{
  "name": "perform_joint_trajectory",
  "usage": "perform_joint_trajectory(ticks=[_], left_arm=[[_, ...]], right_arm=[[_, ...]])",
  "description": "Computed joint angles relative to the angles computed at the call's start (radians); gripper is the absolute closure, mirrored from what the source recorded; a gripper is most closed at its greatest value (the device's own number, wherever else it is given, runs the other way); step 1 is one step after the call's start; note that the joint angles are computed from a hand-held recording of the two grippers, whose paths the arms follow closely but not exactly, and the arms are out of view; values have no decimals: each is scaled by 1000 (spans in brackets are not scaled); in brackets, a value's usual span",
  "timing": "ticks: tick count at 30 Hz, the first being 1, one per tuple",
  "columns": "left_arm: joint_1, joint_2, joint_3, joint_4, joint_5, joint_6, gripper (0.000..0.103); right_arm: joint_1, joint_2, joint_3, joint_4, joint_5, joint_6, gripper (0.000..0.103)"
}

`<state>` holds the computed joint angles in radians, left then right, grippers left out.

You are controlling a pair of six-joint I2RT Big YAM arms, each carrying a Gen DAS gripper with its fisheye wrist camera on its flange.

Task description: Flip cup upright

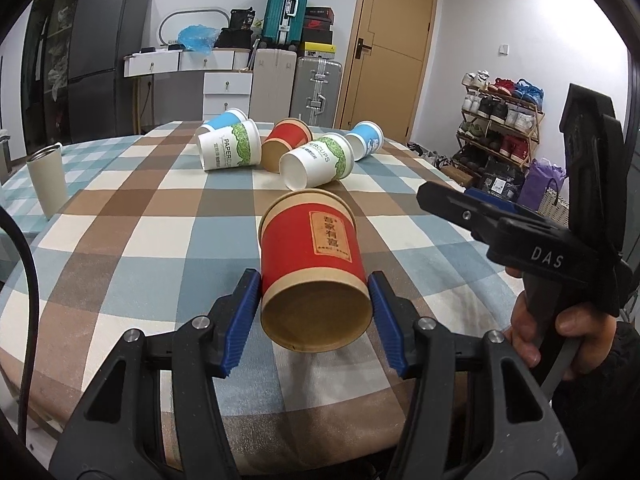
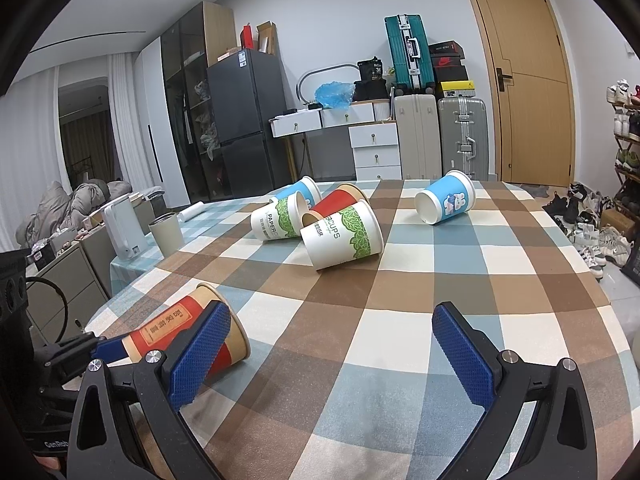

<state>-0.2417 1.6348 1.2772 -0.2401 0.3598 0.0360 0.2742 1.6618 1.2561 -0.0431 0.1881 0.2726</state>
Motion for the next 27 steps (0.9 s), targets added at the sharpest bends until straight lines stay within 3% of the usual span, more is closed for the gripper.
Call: perform_joint_trajectory(ticks=[9,10,12,14,19,27], left_arm=[[4,30,35,-40,-3,-7,48],[4,30,38,-45,-6,-4,46],[4,33,41,-43,-20,-3,30],[6,33,39,-31,-21,-9,21],[20,35,49,-22,-8,-3,18],[57,34,72,-2,5,-4,1]], right_arm=[[0,0,0,0,0,-1,0],[0,0,-2,2,0,-3,0],[0,1,0,0,0,-1,0],[0,0,-1,0,0,0,0],[0,3,-2,0,0,1,0],[5,8,11,-44,-3,15,0]])
